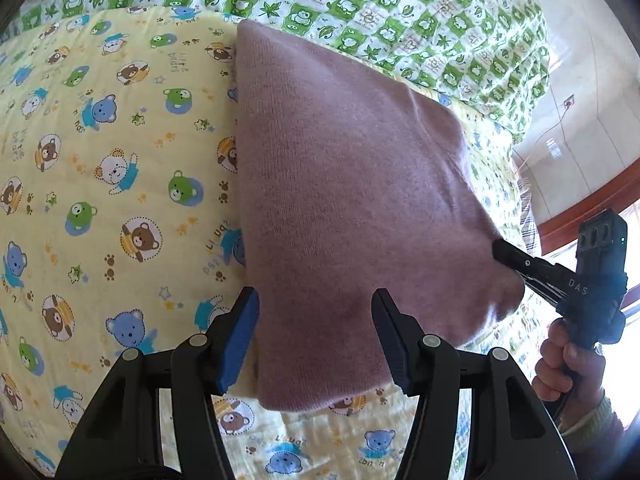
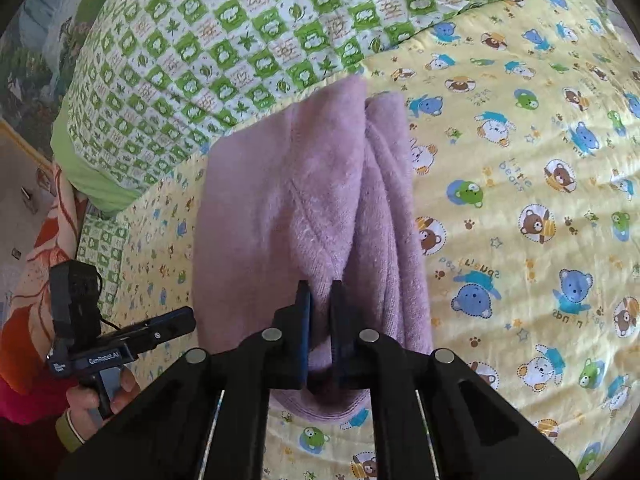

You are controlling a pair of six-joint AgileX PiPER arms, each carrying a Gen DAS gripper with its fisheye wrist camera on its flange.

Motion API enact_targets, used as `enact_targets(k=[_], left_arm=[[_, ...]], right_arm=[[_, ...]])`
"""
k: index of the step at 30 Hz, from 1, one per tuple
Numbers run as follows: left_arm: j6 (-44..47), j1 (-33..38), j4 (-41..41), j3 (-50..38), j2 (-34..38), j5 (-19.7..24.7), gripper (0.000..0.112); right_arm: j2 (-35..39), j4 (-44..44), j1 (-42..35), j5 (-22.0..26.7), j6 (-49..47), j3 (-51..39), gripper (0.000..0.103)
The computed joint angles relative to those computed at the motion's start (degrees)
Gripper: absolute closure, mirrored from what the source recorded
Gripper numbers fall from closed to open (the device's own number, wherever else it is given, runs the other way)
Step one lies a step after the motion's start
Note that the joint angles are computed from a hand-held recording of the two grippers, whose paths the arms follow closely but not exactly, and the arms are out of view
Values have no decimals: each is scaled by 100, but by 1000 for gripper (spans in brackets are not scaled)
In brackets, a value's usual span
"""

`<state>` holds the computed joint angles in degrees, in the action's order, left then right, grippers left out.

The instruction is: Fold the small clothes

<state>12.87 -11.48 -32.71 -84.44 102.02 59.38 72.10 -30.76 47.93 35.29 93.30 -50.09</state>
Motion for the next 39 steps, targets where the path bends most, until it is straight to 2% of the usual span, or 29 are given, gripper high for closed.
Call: enact_targets(k=[2, 4, 7, 10, 17, 19, 22, 24, 25, 26, 28, 30, 34, 39], left_arm=[[-74, -103, 41, -137, 214, -9, 53], [-111, -195, 47, -135, 310, -25, 53], [-122, -281, 117, -103, 369, -64, 50], [-115, -279, 111, -155, 399, -44, 49], [-191, -88, -50, -443, 532, 74, 45], [-229, -68, -50, -543, 590, 104, 45], [-214, -25, -44, -602, 618, 134, 44], [-200, 28, -83, -610, 614, 149, 43], [-215, 46, -105, -648, 635, 159, 42], [-225, 69, -133, -700, 663, 178, 42], [-268, 86, -162, -795, 720, 194, 40], [-323, 117, -190, -954, 831, 236, 37], [-536, 137, -214, -1345, 1149, 379, 34], [-741, 135, -265, -1752, 1534, 465, 31]], right_arm=[[-192, -126, 3, 126, 264, 199, 99], [-232, -97, -48, 12, 409, 479, 99], [-15, -58, -79, -215, 530, 708, 99], [178, -267, -38, -228, 724, 732, 100], [257, -188, -115, -171, 459, 722, 100], [345, -37, -104, -81, 250, 597, 100], [477, 27, -2, 354, -57, 208, 97], [428, -122, 68, 570, 17, 29, 88], [404, -156, 69, 673, 14, -79, 68], [389, -227, 65, 719, 67, -137, 43], [322, -636, 77, 696, 421, -178, 28], [294, -750, -115, 493, 406, -183, 28], [573, -57, -887, -219, -526, -259, 28], [983, 1583, -1751, -1100, -2338, -191, 28]])
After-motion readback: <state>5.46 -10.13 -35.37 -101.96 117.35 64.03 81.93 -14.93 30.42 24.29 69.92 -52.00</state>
